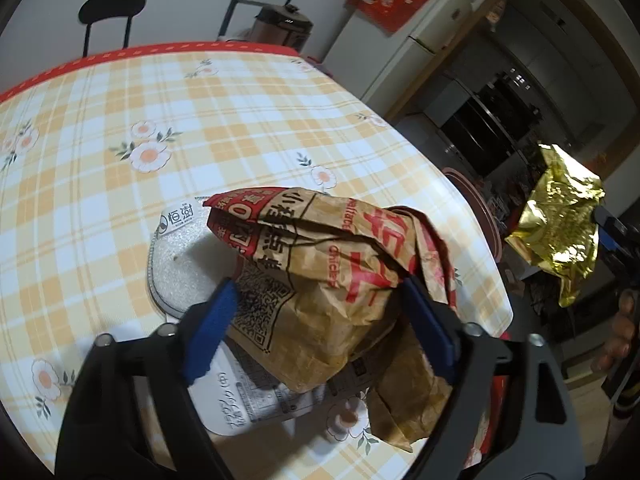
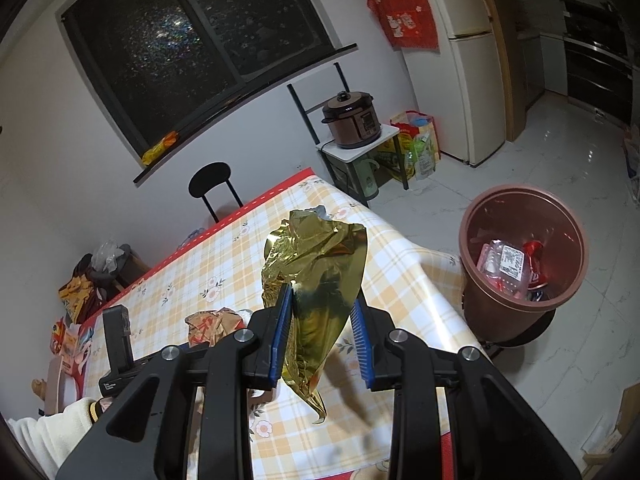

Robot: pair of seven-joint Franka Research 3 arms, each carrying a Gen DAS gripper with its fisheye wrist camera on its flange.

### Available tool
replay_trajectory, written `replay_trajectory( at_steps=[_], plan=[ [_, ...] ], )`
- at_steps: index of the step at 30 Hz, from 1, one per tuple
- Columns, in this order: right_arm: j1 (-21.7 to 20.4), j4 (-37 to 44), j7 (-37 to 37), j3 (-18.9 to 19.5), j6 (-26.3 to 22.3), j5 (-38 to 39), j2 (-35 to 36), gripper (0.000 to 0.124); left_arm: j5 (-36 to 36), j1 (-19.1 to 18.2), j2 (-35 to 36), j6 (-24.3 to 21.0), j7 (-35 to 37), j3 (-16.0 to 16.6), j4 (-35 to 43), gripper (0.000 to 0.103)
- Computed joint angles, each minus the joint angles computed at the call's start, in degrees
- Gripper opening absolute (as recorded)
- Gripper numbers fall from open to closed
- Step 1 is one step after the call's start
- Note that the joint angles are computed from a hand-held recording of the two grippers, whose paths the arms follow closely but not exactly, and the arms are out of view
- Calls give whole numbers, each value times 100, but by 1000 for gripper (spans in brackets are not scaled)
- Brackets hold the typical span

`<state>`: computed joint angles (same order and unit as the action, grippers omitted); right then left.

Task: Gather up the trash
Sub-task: 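Grasp the brown paper bag with the left tool while the right tool holds the gold foil raised, then carry the foil and paper bag over the brown bin and open the right tool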

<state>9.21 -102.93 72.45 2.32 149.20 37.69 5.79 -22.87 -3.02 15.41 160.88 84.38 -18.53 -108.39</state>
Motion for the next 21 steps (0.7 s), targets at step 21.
replay_trajectory(
  at_steps=[21],
  plan=[
    [-793, 1857, -1647, 102, -1539, 1303, 1189, 29, 5388, -820, -1449, 128, -5875, 1032, -484, 43]
  ],
)
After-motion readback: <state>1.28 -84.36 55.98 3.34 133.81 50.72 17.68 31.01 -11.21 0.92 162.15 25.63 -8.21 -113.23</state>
